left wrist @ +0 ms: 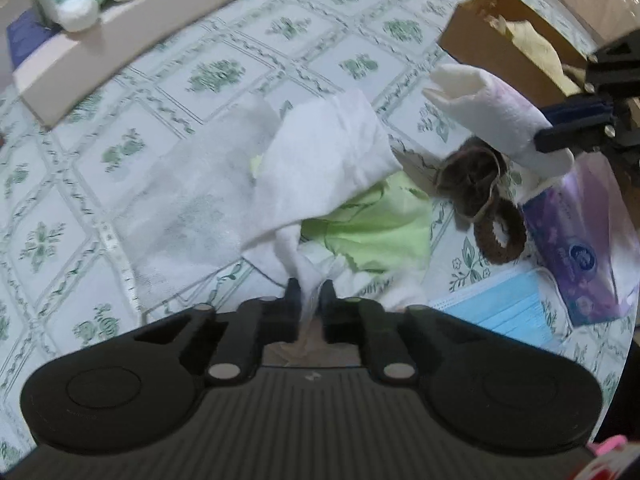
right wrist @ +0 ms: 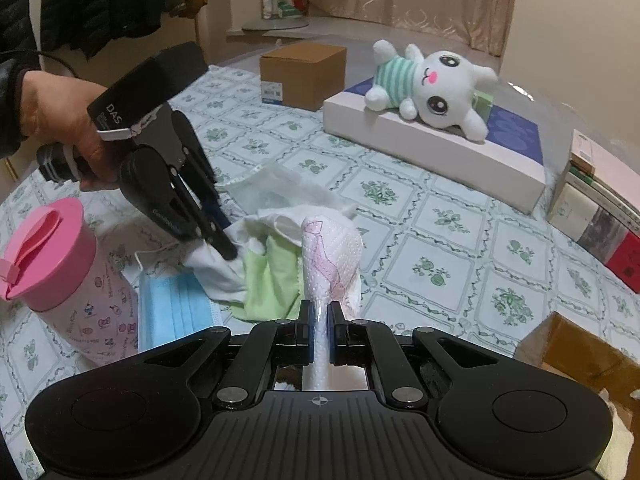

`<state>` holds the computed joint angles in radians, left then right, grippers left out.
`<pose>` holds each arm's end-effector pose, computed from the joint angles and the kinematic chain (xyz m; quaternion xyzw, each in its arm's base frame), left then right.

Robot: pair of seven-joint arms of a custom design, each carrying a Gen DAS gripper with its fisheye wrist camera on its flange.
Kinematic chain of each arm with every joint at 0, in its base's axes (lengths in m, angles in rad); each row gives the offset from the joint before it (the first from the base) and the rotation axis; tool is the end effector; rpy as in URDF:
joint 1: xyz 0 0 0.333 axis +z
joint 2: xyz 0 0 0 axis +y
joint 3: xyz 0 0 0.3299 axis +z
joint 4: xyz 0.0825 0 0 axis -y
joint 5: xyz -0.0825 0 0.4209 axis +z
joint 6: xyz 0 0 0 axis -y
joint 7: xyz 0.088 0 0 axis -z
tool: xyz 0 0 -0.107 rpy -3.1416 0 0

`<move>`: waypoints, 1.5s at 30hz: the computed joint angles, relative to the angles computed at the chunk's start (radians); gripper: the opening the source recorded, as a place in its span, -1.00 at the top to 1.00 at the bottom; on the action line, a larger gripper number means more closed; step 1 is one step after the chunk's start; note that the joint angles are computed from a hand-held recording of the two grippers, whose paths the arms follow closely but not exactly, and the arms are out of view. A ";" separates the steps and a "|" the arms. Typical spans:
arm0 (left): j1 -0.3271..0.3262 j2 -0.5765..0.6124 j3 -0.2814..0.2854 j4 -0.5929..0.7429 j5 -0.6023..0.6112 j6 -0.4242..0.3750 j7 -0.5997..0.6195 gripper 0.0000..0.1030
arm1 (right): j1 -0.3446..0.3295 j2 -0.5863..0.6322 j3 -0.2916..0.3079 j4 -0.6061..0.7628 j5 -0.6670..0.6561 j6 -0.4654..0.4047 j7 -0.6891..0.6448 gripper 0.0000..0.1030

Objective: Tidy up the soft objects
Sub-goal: 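Lift the napkin with the right gripper while the left gripper grasps the white cloth, then carry the napkin with the right gripper while the left gripper carries the white cloth over the box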

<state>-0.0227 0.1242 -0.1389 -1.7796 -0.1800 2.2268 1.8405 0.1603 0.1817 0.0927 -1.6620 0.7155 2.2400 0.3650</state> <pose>0.6559 -0.1086 0.5183 -0.5673 0.8030 -0.1722 0.0610 0.6669 0.1874 0.5516 -0.9051 0.2120 -0.0778 0.3603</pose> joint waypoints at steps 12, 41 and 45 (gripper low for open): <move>-0.022 -0.191 0.000 -0.033 0.197 0.115 -0.278 0.90 | -0.005 -0.141 -0.038 -0.078 0.097 0.029 0.017 0.88; -0.198 -0.306 -0.183 -0.010 0.532 0.199 -0.848 0.90 | -0.066 -0.501 -0.276 -0.307 0.104 -0.048 0.228 0.88; -0.239 -0.239 -0.195 0.035 0.555 0.223 -0.889 0.90 | -0.103 -0.498 -0.305 -0.312 0.080 -0.043 0.263 0.88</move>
<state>-0.2619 -0.1144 -0.3338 -1.7446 0.3754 2.4495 0.9511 0.0569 -0.3161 -0.2119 -1.9737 0.7956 2.1971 0.6277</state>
